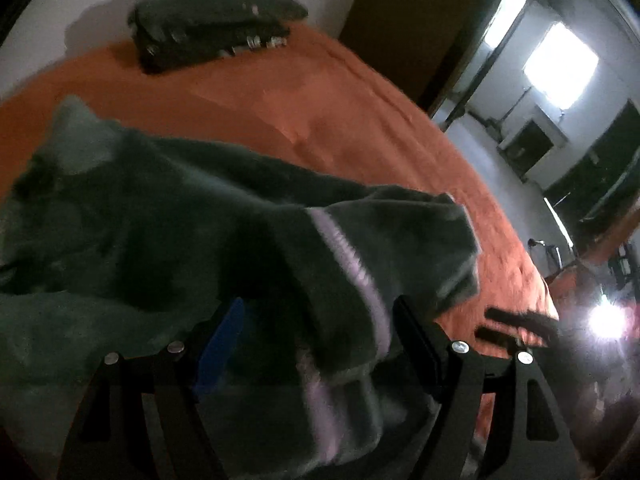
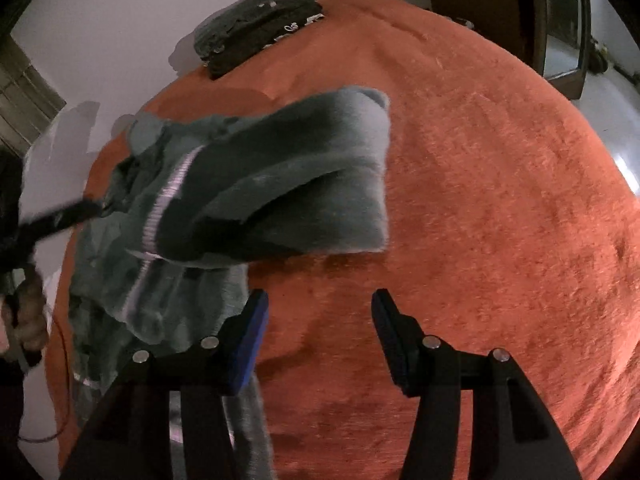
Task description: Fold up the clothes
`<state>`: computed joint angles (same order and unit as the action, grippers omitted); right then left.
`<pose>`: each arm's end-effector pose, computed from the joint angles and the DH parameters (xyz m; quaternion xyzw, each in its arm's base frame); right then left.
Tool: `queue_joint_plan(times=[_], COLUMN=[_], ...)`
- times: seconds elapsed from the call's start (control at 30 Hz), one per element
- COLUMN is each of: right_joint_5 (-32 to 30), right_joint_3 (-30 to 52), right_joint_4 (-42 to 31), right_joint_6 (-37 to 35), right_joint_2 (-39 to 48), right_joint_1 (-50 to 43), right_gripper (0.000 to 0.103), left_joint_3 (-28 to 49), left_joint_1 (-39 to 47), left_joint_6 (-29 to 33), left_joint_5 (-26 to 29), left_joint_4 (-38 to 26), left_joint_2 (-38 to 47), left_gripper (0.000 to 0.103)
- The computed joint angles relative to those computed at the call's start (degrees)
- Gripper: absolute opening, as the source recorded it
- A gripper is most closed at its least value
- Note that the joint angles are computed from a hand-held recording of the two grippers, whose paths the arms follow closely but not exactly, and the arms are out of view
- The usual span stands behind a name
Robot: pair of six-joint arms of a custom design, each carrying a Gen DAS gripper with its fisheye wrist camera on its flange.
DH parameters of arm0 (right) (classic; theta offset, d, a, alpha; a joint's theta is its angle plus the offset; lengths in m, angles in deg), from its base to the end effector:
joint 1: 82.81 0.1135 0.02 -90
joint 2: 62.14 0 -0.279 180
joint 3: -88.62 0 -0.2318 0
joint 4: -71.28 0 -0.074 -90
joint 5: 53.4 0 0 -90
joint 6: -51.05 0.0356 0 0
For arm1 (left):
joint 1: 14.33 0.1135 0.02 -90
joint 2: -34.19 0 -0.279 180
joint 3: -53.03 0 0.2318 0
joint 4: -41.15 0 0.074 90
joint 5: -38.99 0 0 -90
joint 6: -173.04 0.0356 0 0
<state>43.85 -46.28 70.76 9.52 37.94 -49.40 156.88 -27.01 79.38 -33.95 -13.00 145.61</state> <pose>0.2227 0.1415 0.1083 0.1435 0.9424 0.1483 0.2631 0.3907 -0.0986 0.2476 0.1115 0.9532 -0.1767 0.2187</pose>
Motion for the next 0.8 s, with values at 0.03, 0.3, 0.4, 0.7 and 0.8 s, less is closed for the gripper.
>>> queue_joint_plan(times=[0.03, 0.3, 0.4, 0.7, 0.8], right_joint_5=[0.1, -1.4, -0.7, -0.4, -2.1], right_joint_3=[-0.2, -1.2, -1.1, 9.1, 16.1], right_joint_4=[-0.1, 1.2, 1.2, -1.2, -3.1], right_joint_6=[-0.6, -2.0, -2.0, -5.4, -8.0], right_joint_2=[-0.1, 0.9, 0.1, 2.6, 7.6], right_joint_1=[-0.2, -2.8, -3.0, -0.9, 0.3], right_gripper=[0.054, 0.053, 0.053, 0.053, 0.053], left_joint_3=[2.7, 3.8, -3.5, -16.3, -22.6], left_joint_1=[-0.6, -0.7, 5.0, 33.4, 43.9], left_joint_6=[-1.1, -12.3, -11.8, -0.2, 3.3], left_joint_5=[-0.2, -1.4, 0.0, 7.2, 8.2], left_joint_4=[-1.2, 4.7, 7.3, -0.6, -0.8], left_joint_2=[2.8, 7.1, -4.9, -25.7, -25.0], left_gripper=[0.078, 0.013, 0.013, 0.016, 0.016])
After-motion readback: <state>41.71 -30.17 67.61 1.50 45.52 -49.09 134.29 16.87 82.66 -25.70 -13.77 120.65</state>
